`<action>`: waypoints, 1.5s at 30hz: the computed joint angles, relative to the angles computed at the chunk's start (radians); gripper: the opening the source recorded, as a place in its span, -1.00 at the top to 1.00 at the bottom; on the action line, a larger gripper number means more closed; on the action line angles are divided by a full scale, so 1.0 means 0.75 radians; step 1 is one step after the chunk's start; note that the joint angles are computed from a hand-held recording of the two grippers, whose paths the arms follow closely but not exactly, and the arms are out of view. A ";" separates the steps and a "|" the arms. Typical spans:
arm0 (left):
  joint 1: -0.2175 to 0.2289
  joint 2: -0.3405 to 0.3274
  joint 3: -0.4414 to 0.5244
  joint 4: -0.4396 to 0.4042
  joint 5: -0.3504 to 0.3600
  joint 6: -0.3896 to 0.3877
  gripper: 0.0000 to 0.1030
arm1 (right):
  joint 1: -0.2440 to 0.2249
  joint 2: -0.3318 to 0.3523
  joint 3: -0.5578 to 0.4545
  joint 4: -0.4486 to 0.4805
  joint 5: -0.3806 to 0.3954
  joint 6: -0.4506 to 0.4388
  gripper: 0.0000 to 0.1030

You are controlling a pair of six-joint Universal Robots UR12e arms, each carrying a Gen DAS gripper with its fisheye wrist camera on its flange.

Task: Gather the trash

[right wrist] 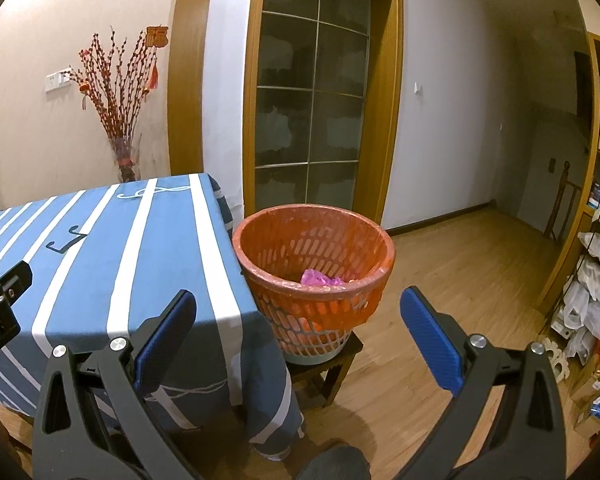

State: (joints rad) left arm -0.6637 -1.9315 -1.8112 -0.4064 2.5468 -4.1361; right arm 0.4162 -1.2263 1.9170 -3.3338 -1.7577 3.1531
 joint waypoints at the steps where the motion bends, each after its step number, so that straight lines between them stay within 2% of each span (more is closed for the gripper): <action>1: 0.000 0.001 0.000 -0.006 -0.001 -0.005 -0.91 | -0.001 0.000 -0.001 0.002 0.002 0.000 -0.95; 27: 0.004 0.003 -0.005 -0.024 -0.019 -0.032 -0.91 | -0.009 0.003 -0.004 0.033 0.009 0.005 -0.95; 37: -0.003 -0.001 -0.004 -0.009 0.025 -0.042 -0.91 | -0.006 0.005 -0.002 0.028 0.007 -0.001 -0.95; 45: -0.004 -0.001 -0.004 -0.006 0.026 -0.040 -0.91 | -0.004 0.006 -0.004 0.029 0.005 0.001 -0.95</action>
